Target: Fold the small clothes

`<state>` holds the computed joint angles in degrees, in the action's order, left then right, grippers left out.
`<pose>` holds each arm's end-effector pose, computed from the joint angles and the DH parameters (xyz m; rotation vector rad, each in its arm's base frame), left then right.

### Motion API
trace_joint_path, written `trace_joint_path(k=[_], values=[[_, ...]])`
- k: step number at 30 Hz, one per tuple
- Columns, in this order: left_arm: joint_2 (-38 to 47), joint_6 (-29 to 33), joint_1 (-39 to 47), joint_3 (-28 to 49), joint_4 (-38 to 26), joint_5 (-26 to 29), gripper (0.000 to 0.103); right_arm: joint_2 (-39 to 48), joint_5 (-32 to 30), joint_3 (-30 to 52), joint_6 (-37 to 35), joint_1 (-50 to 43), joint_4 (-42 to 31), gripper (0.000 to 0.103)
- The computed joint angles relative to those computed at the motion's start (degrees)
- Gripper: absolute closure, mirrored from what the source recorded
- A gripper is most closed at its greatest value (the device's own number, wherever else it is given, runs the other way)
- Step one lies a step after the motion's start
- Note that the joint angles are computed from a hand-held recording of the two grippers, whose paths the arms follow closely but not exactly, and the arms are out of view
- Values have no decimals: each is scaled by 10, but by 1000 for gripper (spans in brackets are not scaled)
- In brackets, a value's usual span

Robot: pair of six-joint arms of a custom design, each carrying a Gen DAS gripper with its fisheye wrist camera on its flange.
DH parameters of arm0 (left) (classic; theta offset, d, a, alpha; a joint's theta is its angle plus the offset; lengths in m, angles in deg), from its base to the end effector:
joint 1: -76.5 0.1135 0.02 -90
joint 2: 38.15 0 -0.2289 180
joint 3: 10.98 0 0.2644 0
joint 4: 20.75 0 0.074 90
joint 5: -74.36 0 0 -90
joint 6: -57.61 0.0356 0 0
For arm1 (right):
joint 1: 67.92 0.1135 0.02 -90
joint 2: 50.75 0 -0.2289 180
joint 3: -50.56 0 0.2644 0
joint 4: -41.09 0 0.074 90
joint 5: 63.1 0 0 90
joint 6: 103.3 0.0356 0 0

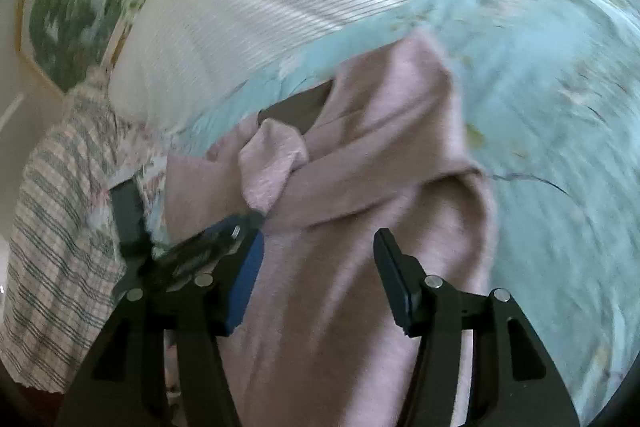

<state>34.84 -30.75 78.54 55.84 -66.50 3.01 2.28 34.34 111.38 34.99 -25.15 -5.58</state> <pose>0.2826 -0.0013 0.2192 0.1300 2.4442 -0.3740 0.1715 0.1524 0.2636 0.1853 2.3331 0.6918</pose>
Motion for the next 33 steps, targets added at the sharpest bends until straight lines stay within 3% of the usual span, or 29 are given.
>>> trace_joint_path(k=[6, 12, 15, 16, 17, 18, 19, 25, 28, 33], values=[[-70, 46, 169, -54, 3, -51, 30, 229, 11, 176, -104, 32, 20, 39], [21, 38, 268, -17, 18, -26, 29, 499, 88, 429, -220, 56, -50, 39], [45, 39, 276, -11, 32, -30, 29, 589, 117, 514, -250, 49, -86, 39], [54, 34, 270, -4, 35, -34, 29, 608, 129, 532, -257, 45, -96, 42], [58, 36, 271, -2, 39, -33, 29, 621, 142, 545, -259, 42, -107, 67], [62, 33, 264, 4, 40, -38, 29, 620, 143, 544, -256, 37, -109, 84], [70, 32, 258, 13, 42, -42, 29, 596, 131, 518, -246, 28, -91, 94], [104, 40, 249, 41, 64, -61, 28, 325, 134, 271, -162, -13, 51, 96], [117, 34, 254, 45, 67, -53, 28, 206, 149, 160, -109, -50, 72, 96], [107, 39, 244, 32, 83, -69, 27, 147, 49, 38, -57, -136, 90, 96]])
